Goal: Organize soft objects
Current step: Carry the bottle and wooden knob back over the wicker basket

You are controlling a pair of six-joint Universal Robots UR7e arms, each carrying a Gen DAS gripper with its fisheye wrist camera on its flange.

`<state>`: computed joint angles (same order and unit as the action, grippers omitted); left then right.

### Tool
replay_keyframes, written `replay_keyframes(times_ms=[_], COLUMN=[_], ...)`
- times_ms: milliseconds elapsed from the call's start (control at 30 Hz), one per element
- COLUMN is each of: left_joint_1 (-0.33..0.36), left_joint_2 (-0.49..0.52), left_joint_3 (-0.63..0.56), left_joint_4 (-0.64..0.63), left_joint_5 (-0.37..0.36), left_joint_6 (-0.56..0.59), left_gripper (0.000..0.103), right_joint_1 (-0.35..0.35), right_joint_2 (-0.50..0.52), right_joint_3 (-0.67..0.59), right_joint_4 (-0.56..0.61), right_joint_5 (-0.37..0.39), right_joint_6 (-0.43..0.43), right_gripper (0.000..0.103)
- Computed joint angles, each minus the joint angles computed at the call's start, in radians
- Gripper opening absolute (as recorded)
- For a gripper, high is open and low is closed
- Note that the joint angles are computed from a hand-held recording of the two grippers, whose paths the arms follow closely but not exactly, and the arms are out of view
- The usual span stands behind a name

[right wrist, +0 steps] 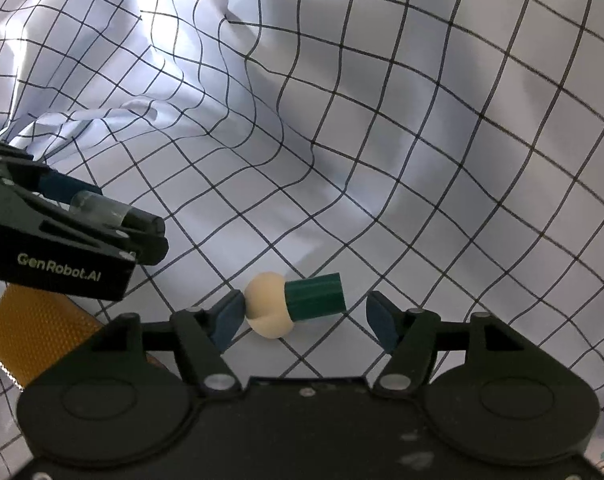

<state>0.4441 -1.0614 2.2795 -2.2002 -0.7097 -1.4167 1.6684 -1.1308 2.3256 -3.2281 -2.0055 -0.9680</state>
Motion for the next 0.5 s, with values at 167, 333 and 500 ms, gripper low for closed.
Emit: replay_keyframes(times_ms=[167,333,500], left_joint_1=[-0.001,-0.016,-0.062], left_joint_2=[0.009,0.007,-0.017], left_joint_3=[-0.003,-0.005,-0.004], left_joint_4=[-0.005,0.012,0.062], left_joint_5=[0.0,0.002,0.001], left_joint_6=[-0.002,-0.02,-0.067], left_gripper=[0.069,0.069,0.069], right_joint_1=[-0.009,-0.012,-0.009], right_joint_2=[-0.018,-0.027,-0.102], right_joint_3=[0.003,0.016,0.047], right_joint_4=[0.036,-0.011,-0.045], right_joint_5=[0.03,0.034,0.069], right_joint_6=[0.017,0.049,0.142], right_gripper=[0.054,0.054,0.054])
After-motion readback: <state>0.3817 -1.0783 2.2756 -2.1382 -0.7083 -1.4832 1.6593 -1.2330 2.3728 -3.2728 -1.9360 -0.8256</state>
